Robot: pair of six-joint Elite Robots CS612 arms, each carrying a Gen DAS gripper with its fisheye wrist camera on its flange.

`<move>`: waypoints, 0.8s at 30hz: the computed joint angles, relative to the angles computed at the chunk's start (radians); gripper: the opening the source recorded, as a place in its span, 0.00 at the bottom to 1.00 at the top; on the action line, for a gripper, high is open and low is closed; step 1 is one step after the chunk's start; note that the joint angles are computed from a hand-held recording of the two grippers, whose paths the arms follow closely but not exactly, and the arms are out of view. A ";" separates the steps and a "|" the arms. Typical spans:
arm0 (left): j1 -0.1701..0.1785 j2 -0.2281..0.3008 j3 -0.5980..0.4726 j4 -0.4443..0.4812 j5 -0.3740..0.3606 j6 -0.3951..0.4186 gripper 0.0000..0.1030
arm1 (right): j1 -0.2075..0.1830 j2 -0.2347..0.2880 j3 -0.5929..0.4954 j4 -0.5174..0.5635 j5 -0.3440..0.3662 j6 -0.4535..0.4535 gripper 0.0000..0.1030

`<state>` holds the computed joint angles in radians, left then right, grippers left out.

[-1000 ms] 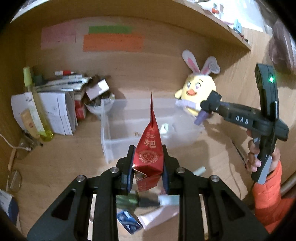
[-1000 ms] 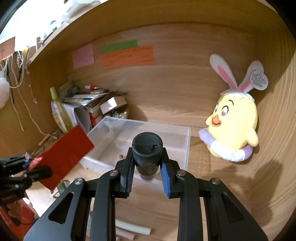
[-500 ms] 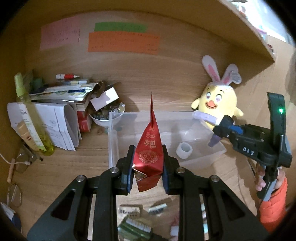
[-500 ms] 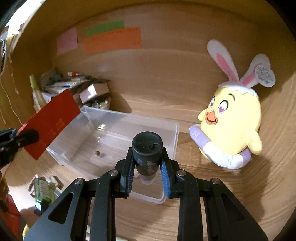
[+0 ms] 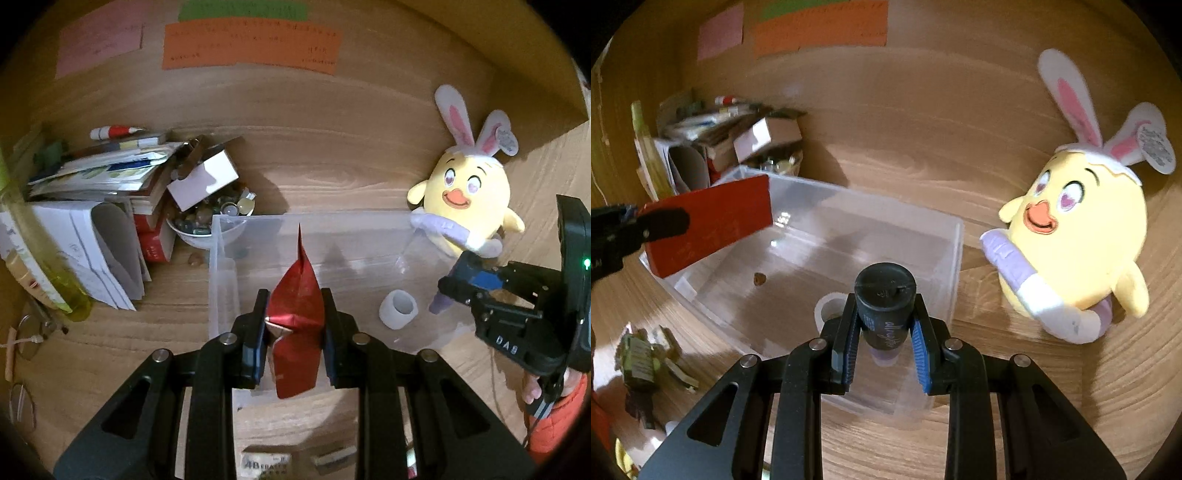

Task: Organize objects
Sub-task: 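Lift the lipstick with the right gripper while the left gripper carries the red packet to the box, then release the red packet with the left gripper while the right gripper releases the lipstick into the box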

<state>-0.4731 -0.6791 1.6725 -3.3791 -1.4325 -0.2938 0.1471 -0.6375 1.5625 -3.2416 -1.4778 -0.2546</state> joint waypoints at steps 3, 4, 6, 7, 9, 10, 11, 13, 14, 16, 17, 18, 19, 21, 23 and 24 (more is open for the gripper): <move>-0.001 0.009 -0.018 0.021 0.006 0.006 0.24 | 0.009 0.008 -0.013 0.017 -0.019 -0.018 0.23; 0.000 0.012 -0.024 0.030 0.003 0.007 0.24 | 0.012 0.011 -0.017 0.016 -0.030 -0.025 0.23; 0.001 0.019 -0.036 0.053 0.006 0.009 0.24 | 0.018 0.015 -0.024 0.019 -0.046 -0.038 0.23; 0.001 0.022 -0.041 0.062 0.006 0.010 0.24 | 0.020 0.017 -0.027 0.021 -0.051 -0.044 0.23; 0.003 0.027 -0.048 0.079 -0.003 0.011 0.24 | 0.023 0.020 -0.032 0.021 -0.057 -0.051 0.23; 0.003 0.029 -0.051 0.082 -0.006 0.013 0.24 | 0.025 0.021 -0.034 0.021 -0.060 -0.053 0.23; 0.003 0.030 -0.052 0.083 -0.007 0.018 0.24 | 0.026 0.022 -0.036 0.021 -0.058 -0.054 0.23; 0.002 0.030 -0.051 0.083 -0.007 0.023 0.24 | 0.027 0.024 -0.040 0.025 -0.053 -0.057 0.23; 0.002 0.030 -0.049 0.081 -0.006 0.026 0.24 | 0.027 0.025 -0.043 0.029 -0.050 -0.057 0.23; 0.000 0.028 -0.046 0.078 -0.003 0.031 0.24 | 0.028 0.025 -0.046 0.037 -0.038 -0.057 0.23; 0.000 0.026 -0.042 0.075 -0.003 0.034 0.25 | 0.028 0.024 -0.048 0.044 -0.028 -0.058 0.24; -0.001 0.025 -0.039 0.072 -0.003 0.036 0.25 | 0.028 0.023 -0.048 0.049 -0.017 -0.056 0.26; -0.001 0.023 -0.037 0.070 -0.001 0.037 0.25 | 0.027 0.022 -0.049 0.053 -0.006 -0.055 0.28; -0.003 0.019 -0.030 0.058 0.003 0.042 0.28 | 0.028 0.022 -0.047 0.046 0.005 -0.053 0.40; -0.005 0.014 -0.022 0.046 0.008 0.044 0.37 | 0.028 0.020 -0.042 0.035 0.021 -0.058 0.47; -0.006 0.012 -0.016 0.034 0.011 0.046 0.39 | 0.029 0.018 -0.040 0.032 0.026 -0.059 0.49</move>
